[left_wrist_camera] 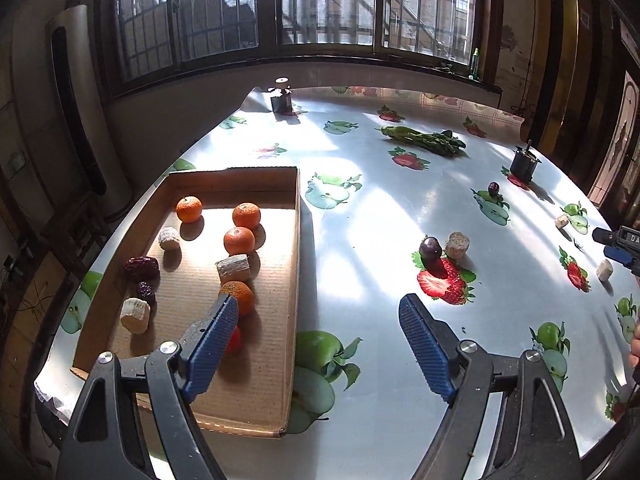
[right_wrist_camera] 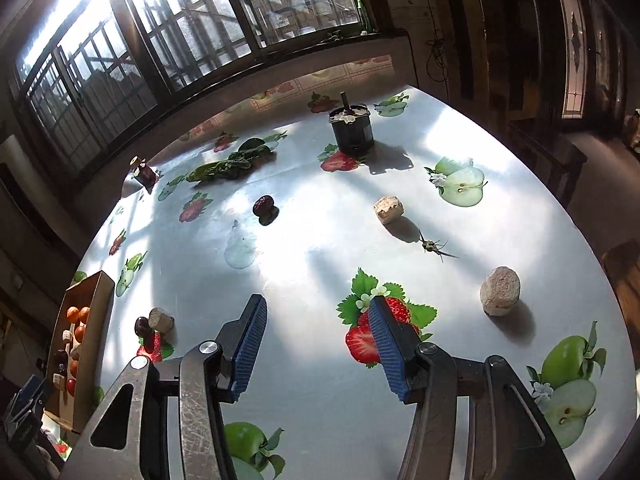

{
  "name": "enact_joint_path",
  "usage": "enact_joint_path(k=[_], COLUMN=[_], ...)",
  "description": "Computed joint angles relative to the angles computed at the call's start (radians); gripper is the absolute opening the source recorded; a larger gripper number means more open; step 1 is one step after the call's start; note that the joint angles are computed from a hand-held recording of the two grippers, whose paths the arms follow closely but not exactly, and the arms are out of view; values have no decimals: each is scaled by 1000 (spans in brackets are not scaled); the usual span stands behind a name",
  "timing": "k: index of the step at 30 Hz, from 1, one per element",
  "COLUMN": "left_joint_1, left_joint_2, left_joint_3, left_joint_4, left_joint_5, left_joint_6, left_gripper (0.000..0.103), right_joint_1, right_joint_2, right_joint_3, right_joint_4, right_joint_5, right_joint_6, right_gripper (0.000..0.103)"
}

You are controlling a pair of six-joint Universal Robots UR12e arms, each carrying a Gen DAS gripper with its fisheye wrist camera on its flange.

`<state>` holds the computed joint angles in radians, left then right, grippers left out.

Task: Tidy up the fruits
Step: 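Grasp a dark red date with the left gripper while the right grasps a round beige rice cake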

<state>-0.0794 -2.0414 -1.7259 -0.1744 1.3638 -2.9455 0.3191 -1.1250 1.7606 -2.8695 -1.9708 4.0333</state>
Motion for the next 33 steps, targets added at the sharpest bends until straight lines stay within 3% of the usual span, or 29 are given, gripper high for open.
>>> enact_joint_path(k=[2,4,10,12,19,22,25,30,33], left_joint_1=[-5,-13,-33,-29,-5,3,1,-26,-53], left_joint_2=[-9,-22,-55,-58,-78,-92,-102,-114,-135], left_joint_3=[19,41,89,93,137,163,182,199,224], left_joint_4=[-31,-58,-109,-117,-180,-219,-251,-260,-277], left_joint_5=[-15,-21,-10,-25,-47,-66,-82,-69,-59], left_joint_6=[0,2,18,18,-34,-68,-77,-36,4], left_gripper=[82,82,82,82,80,80,80,80,80], right_joint_1=[-9,-15,0,13,33,42,41,46,30], right_joint_2=[2,17,145,198,290,302,307,291,269], right_joint_3=[-9,-29,-211,-284,-398,-412,-416,-405,-369], right_joint_4=[41,33,52,63,100,107,95,141,137], right_joint_5=[-2,50,267,300,332,295,294,193,196], right_joint_6=[30,5,-186,-248,-371,-399,-403,-373,-324], right_gripper=[60,60,60,60,57,56,34,34,34])
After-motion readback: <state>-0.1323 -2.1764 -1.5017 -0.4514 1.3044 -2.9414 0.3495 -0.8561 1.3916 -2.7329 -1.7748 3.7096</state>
